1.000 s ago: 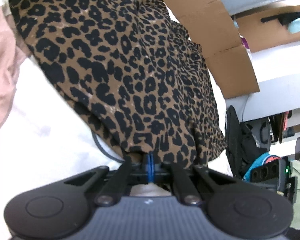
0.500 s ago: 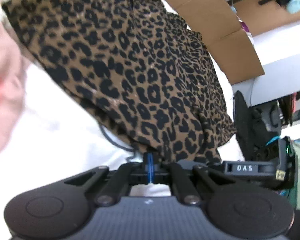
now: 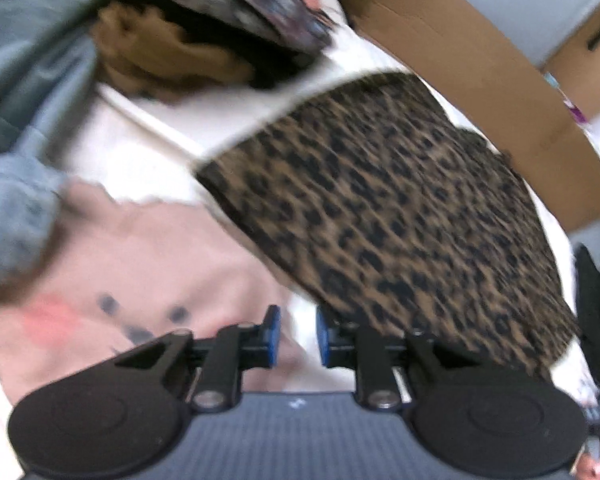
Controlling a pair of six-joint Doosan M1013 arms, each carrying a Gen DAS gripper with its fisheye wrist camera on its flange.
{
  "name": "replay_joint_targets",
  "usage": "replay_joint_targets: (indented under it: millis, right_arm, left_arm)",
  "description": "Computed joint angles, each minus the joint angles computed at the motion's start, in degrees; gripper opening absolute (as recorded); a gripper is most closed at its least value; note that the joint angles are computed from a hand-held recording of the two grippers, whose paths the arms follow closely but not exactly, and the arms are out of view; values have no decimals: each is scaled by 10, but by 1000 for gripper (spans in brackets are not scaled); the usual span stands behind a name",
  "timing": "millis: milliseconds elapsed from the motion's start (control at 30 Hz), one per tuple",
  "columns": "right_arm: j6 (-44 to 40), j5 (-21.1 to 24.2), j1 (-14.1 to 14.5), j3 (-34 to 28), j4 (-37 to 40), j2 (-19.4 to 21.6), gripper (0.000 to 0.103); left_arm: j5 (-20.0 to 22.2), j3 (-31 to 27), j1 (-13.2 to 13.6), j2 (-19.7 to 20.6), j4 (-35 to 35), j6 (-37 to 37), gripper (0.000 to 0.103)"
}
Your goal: Fold clothes
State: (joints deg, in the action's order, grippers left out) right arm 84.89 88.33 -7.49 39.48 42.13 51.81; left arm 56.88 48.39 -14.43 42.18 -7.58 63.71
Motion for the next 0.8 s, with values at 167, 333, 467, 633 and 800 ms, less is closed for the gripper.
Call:
replay_joint_targets:
  millis: [167,333,467,633,800]
  right_arm:
    - [-1,-4,-1,1,-5,-1,4]
    - [15,-3,-2,-4,-8,1,4]
    - [17,-2,-2,-5,-11,2,4]
    - [20,0,-2,-6,-14,3,4]
    - [52,8,-3,-14,-10,8,4]
  left_arm:
    - [-23,-9,7,9,47,-20,38]
    - [-37,-17,13,20,60,-10,38]
    - [-75,-10,20,21,38,-15,38]
    - [-116,8,26,21,11,-25,38]
    - [-156,36,32,16,-21,-54,31]
